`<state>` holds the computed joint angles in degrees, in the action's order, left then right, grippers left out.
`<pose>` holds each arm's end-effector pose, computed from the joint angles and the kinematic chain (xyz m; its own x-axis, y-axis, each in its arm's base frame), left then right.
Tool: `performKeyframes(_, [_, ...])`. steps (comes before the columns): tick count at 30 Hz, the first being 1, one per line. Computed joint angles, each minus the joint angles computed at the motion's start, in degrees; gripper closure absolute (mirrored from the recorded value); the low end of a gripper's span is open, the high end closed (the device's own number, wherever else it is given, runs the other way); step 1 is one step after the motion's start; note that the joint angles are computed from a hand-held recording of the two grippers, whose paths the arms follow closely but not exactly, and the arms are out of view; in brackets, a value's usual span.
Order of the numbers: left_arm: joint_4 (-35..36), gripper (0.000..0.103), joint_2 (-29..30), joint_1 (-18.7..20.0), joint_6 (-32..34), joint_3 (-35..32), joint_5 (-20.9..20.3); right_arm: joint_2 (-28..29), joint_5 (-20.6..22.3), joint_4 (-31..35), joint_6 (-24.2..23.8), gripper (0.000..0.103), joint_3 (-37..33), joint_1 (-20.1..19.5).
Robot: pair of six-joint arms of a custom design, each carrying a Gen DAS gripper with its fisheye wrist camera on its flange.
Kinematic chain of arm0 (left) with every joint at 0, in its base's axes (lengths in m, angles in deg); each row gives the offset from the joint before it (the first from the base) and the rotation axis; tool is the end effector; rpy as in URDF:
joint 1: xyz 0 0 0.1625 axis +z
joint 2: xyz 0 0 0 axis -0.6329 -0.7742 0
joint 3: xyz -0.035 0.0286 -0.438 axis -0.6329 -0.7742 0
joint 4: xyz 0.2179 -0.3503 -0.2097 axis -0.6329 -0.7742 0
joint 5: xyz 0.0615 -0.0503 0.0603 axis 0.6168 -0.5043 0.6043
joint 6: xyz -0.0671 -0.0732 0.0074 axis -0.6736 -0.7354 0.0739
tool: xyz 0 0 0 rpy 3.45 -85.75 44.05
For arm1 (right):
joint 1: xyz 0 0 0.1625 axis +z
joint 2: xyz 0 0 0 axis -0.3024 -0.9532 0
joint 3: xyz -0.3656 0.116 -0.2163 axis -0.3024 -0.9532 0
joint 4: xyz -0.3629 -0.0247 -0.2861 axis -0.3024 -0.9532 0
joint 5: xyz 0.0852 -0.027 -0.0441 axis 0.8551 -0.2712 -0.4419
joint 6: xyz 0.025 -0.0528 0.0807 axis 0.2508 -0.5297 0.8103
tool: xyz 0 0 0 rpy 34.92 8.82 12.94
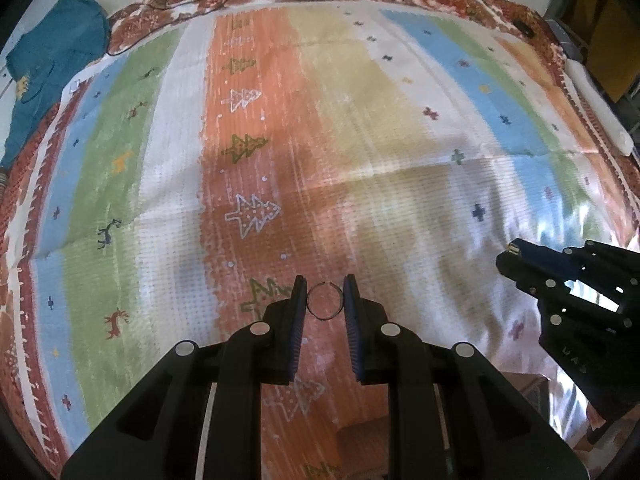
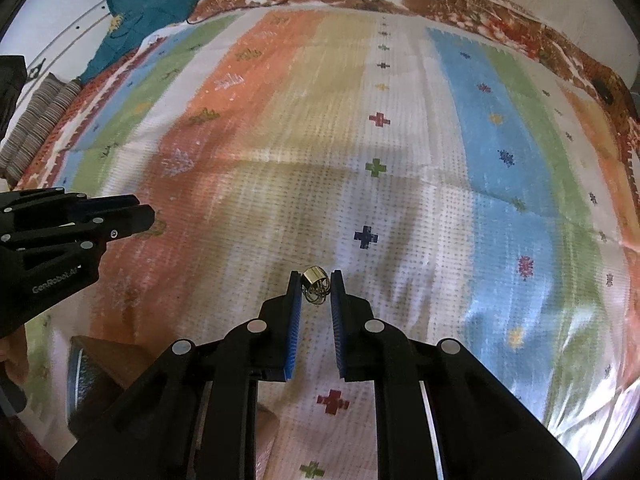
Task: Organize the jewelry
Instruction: 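Carry the gold ring with the left gripper while the right carries its ring over the tin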
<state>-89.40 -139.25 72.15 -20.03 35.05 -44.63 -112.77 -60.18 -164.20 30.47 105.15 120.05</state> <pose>-0.4065 -0.4978 0.0870 -0.7567 -0.0006 -0.6537 0.2441 0.9274 -0.2834 0.1920 -0.5152 0.3143 -0.6677 -0.4076 0.6229 -0.5497 0.8342 -0.0434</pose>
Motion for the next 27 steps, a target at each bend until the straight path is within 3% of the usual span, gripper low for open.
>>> performKeyframes(27, [-4.11,0.085,-4.75,-7.22,-0.02,2.58,2.56,-7.64,5.48,-0.39,-1.74,0.088,2.55,3.58])
